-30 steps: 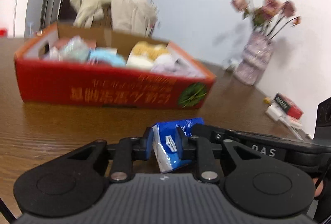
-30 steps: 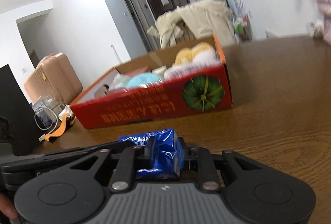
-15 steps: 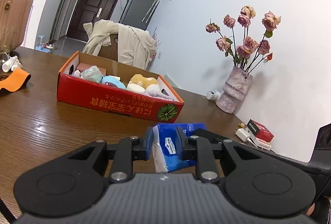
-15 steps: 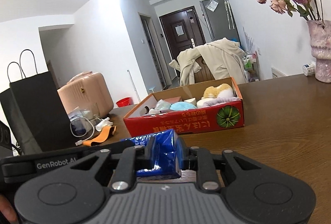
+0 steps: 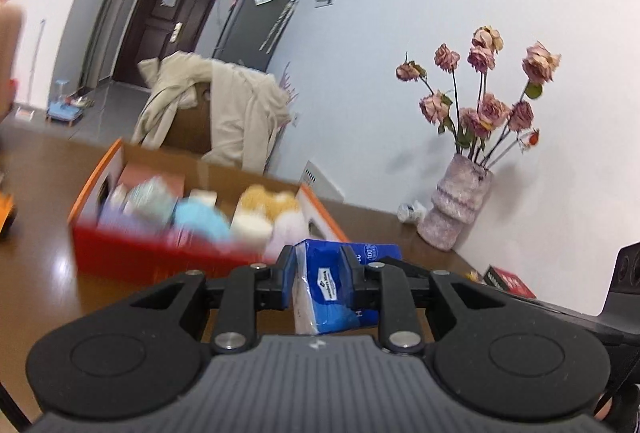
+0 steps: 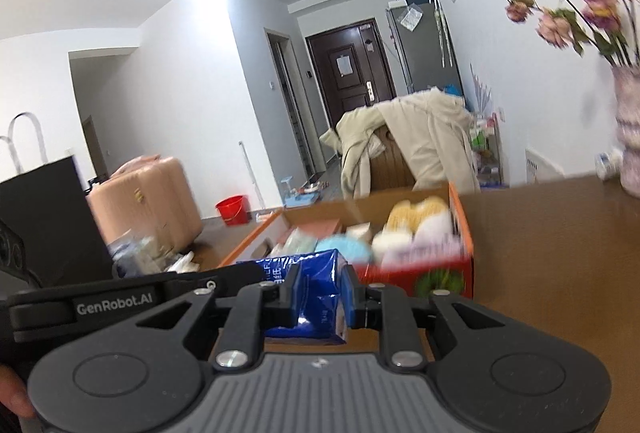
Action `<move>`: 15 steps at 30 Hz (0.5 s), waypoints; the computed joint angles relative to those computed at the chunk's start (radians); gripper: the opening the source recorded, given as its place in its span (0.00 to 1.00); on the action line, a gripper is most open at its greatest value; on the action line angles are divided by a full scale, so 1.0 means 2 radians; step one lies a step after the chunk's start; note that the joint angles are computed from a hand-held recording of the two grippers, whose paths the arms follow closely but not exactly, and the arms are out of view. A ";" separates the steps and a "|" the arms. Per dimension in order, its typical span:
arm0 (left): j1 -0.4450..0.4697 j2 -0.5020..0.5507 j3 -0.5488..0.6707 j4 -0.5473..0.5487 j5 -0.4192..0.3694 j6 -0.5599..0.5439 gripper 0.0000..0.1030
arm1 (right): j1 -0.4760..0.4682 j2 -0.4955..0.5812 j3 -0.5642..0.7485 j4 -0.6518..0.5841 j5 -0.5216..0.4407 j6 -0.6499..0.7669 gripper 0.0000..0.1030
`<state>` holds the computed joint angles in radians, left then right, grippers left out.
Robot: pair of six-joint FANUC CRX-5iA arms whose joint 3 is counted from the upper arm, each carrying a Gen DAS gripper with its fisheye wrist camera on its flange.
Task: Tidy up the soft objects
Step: 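Carry the blue tissue pack with both grippers over the box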
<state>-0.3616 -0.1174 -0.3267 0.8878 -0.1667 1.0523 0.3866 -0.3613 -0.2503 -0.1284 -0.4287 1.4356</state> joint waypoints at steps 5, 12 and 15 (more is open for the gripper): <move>0.039 0.102 0.137 -0.032 -0.065 0.012 0.23 | -0.056 0.121 0.142 -0.105 -0.037 0.115 0.19; 0.070 0.217 0.273 -0.097 -0.137 0.097 0.22 | -0.098 0.251 0.273 -0.168 -0.103 0.172 0.19; 0.073 0.243 0.294 -0.122 -0.146 0.116 0.22 | -0.099 0.276 0.281 -0.164 -0.103 0.185 0.19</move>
<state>-0.2154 0.3678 0.2604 0.6434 -0.4592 1.2846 0.1886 0.1906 0.3125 -0.4561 -0.6339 1.8052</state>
